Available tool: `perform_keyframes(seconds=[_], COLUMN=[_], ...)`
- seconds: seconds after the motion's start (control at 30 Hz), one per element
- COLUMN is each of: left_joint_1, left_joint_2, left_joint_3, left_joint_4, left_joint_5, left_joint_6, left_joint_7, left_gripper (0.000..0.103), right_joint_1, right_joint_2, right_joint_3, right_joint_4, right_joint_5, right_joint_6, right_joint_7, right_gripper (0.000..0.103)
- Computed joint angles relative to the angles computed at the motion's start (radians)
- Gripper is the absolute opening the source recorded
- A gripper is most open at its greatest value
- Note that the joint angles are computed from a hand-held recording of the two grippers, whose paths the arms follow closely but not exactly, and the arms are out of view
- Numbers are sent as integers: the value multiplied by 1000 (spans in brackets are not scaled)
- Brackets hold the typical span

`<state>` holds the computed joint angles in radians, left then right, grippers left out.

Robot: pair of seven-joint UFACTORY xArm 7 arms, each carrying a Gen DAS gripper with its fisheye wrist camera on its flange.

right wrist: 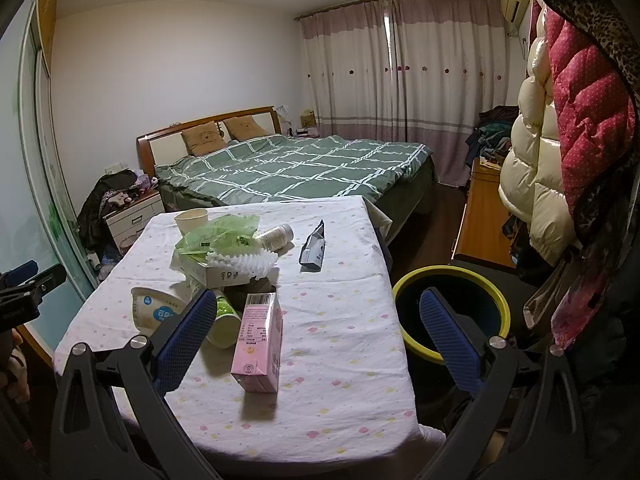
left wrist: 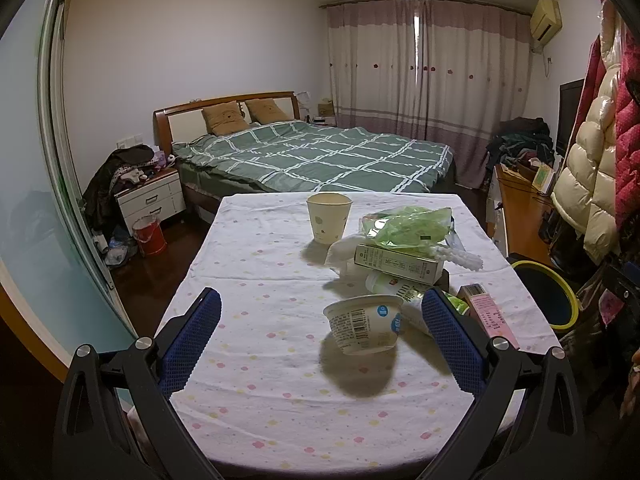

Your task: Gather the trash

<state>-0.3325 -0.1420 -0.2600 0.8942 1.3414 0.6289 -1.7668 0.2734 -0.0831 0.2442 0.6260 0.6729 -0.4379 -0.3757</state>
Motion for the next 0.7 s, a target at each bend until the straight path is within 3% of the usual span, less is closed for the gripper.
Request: perform_keyframes(seconds=[0.7], left_joint_1=[-3], left_joint_2=[6], left_joint_3=[0], left_joint_4=[2], left_joint_5=[-15], left_joint_6=[-4], left_joint_7=[21], left_gripper=[99], right_joint_1=[7], right_joint_2=[12], right_joint_3=[-9], right_joint_4=[11], right_joint_5=[14], right_joint_6=[10], right_joint_7=[-6], right_gripper=[97])
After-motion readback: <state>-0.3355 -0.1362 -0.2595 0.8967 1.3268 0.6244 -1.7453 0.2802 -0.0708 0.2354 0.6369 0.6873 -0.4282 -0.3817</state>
